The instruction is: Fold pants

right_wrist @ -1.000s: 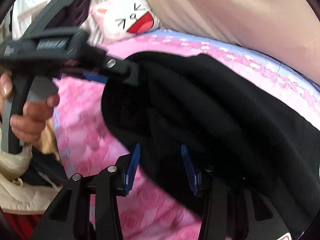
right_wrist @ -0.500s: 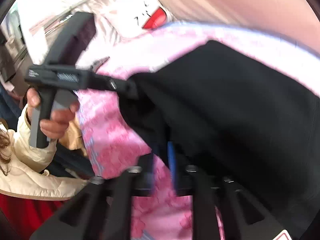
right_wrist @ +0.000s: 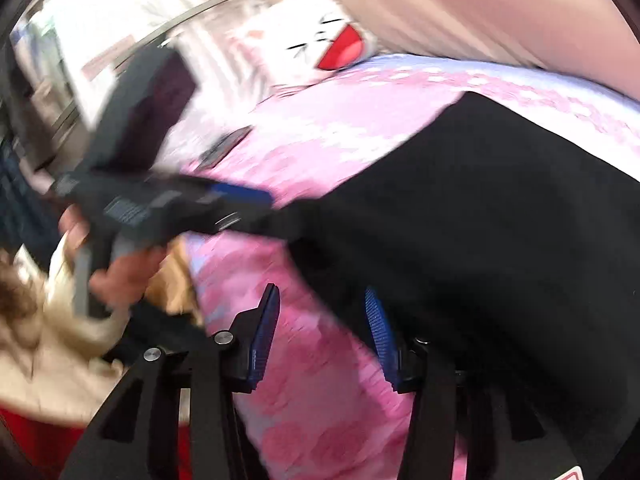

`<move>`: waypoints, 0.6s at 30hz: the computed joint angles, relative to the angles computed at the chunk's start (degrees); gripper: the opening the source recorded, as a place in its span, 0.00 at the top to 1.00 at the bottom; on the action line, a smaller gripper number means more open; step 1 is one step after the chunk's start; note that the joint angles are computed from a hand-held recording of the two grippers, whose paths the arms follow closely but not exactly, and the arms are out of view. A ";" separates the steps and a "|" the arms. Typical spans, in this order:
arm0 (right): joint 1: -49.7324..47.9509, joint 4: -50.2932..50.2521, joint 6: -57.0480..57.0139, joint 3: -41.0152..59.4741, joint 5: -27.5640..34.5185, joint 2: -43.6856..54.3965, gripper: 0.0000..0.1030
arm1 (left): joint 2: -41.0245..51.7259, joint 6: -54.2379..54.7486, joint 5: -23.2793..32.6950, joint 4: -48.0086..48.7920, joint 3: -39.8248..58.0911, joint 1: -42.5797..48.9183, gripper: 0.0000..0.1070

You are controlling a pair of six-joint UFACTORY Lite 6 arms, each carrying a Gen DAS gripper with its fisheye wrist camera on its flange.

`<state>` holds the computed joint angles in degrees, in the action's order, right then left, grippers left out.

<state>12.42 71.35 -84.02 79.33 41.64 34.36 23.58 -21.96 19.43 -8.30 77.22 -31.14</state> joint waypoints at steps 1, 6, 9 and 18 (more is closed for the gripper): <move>0.14 0.62 1.00 2.15 0.20 2.02 0.56 | -0.48 -1.98 0.12 2.07 -0.09 -0.34 0.10; 7.36 0.06 -1.74 -1.91 -2.74 0.39 0.39 | -7.26 -18.14 0.56 20.30 -3.27 -3.68 0.10; 2.40 4.38 -4.96 -12.28 1.73 -8.49 0.41 | -9.53 -30.18 2.51 32.64 -3.65 -5.40 0.08; -30.02 8.12 9.94 -20.46 0.24 -26.35 0.21 | 9.34 -35.28 7.91 37.78 18.40 -8.78 0.08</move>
